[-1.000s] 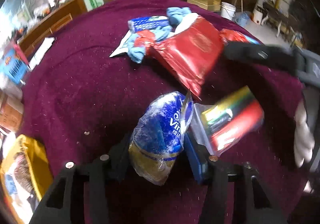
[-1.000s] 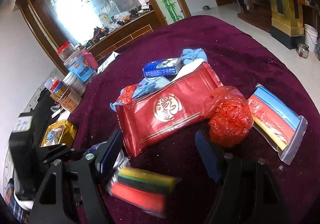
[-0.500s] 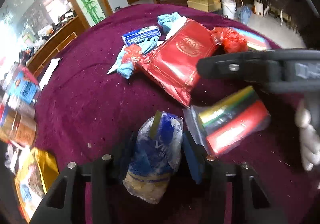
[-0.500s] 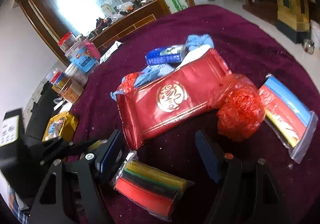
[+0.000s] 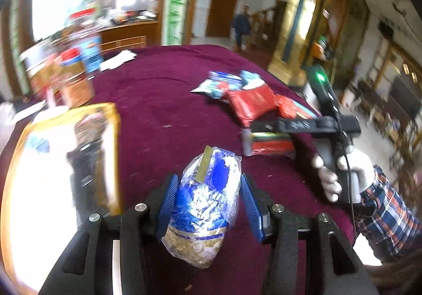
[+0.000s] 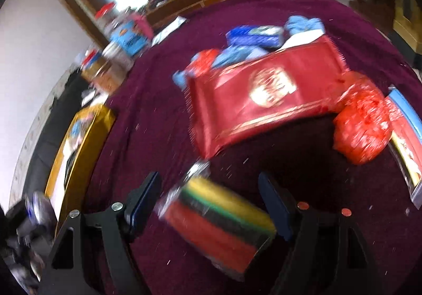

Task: Organize soft objects
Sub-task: 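Carry the blue bag into the box with the left gripper while the right gripper lowers the striped pack there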

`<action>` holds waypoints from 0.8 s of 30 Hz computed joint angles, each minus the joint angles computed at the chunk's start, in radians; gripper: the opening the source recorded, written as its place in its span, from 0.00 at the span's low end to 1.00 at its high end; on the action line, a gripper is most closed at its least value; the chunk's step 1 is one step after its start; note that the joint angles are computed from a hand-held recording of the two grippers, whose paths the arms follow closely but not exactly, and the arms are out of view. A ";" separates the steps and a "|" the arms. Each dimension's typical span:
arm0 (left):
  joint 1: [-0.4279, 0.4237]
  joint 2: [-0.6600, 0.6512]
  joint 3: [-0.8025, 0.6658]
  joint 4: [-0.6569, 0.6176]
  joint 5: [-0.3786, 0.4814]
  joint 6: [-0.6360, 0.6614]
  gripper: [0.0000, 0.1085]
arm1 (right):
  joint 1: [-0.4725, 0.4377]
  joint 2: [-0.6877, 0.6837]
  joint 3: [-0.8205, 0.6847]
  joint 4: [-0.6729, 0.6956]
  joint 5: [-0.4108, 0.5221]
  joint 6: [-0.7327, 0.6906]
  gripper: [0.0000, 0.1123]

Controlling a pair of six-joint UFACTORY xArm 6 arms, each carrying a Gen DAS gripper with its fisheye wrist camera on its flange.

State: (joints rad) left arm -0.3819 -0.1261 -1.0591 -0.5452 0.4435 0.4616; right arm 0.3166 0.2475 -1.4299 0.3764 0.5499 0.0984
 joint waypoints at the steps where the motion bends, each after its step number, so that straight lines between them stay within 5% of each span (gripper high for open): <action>1: 0.020 -0.012 0.012 -0.017 0.002 0.004 0.47 | 0.007 -0.008 0.001 0.013 0.028 -0.029 0.67; 11: 0.218 -0.111 0.141 -0.172 -0.024 0.044 0.48 | 0.113 0.055 -0.137 -0.509 0.243 0.282 0.67; 14: 0.269 -0.103 0.144 -0.103 -0.019 -0.023 0.48 | 0.120 0.086 -0.179 -0.554 0.266 0.335 0.66; 16: 0.301 -0.078 0.125 -0.023 0.000 -0.086 0.48 | 0.128 0.096 -0.190 -0.600 0.275 0.368 0.49; 19: 0.331 -0.036 0.097 0.102 0.004 -0.171 0.48 | 0.132 0.093 -0.192 -0.609 0.275 0.385 0.37; 24: 0.366 0.069 0.007 0.284 0.042 -0.317 0.48 | 0.137 0.055 -0.166 -0.635 0.261 0.422 0.35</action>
